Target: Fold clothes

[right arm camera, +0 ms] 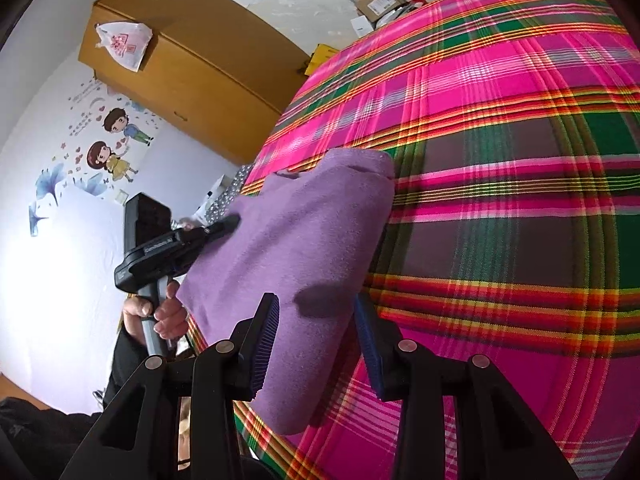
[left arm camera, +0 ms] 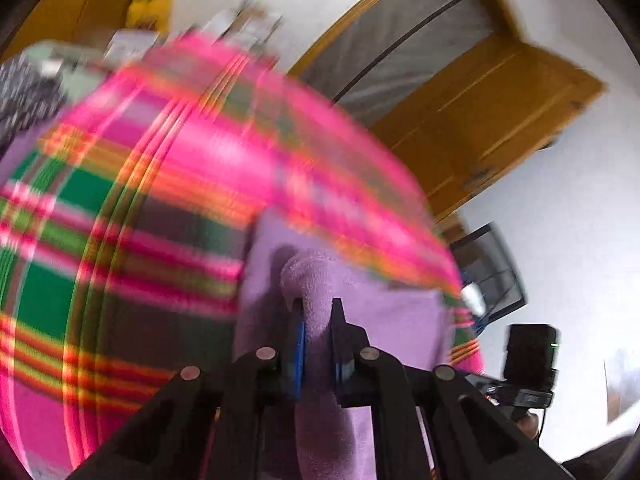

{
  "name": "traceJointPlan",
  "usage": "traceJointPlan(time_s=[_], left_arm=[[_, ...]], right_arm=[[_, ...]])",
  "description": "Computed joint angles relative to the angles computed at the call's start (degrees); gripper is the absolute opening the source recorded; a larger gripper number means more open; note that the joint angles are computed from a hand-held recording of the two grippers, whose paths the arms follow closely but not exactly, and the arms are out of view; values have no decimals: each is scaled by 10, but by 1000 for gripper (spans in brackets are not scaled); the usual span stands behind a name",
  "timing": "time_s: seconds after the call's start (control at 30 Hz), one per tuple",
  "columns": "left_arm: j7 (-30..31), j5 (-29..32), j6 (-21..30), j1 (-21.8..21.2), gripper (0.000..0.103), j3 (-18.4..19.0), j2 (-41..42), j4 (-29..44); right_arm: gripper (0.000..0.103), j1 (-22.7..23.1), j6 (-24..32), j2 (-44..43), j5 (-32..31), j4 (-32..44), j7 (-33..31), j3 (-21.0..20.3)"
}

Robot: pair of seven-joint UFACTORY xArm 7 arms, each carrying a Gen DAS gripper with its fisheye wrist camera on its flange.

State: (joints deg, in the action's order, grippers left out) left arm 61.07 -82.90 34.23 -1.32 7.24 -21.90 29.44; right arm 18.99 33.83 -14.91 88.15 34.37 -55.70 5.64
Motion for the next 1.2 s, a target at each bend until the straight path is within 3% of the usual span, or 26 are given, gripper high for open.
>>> traceJointPlan(time_s=[0.07,0.17,0.27,0.43,0.57,0.7,0.87,0.93,1.0,1.07,1.13,1.2], left_arm=[[79,-66,0,6,11,-5,-10,-10],[67,-62,-2,7,11,-4,56,7],[89,-82,-5,17,13,-15,50,0],[39,-56,-86,8,15,-48,-18,-35],[-8,-39,-150,-18,15,-63,-126,-95],[-75,25,-168,-36,15,-71,-242,-161],[-147,98,-178,-48,15,-78,-237,-193],[-125,73,-191,-76,10,-40,-233,-205],[-50,-2,-233,-128,5,1,-235,-210],[17,-68,-241,-146,2,24,-229,-205],[35,-90,-231,-133,2,16,-224,-203],[-23,-45,-233,-117,2,-15,-223,-204]], right_arm=[[41,-1,0,1,4,0,-3,-1],[41,-2,-3,7,0,4,0,1],[41,-3,-7,6,0,3,-4,1],[41,0,-18,-3,5,1,-8,4],[41,6,-25,-11,-5,0,-10,8],[41,20,-23,-31,-3,-7,-49,10],[40,38,-7,-26,-40,0,-67,18],[39,43,-20,-20,-62,-1,-61,24],[39,50,-34,-16,-81,-4,-55,26],[38,52,-38,-12,-101,-7,-45,23],[37,57,-52,-12,-123,-13,-31,24],[36,61,-53,-15,-129,-17,-26,18]])
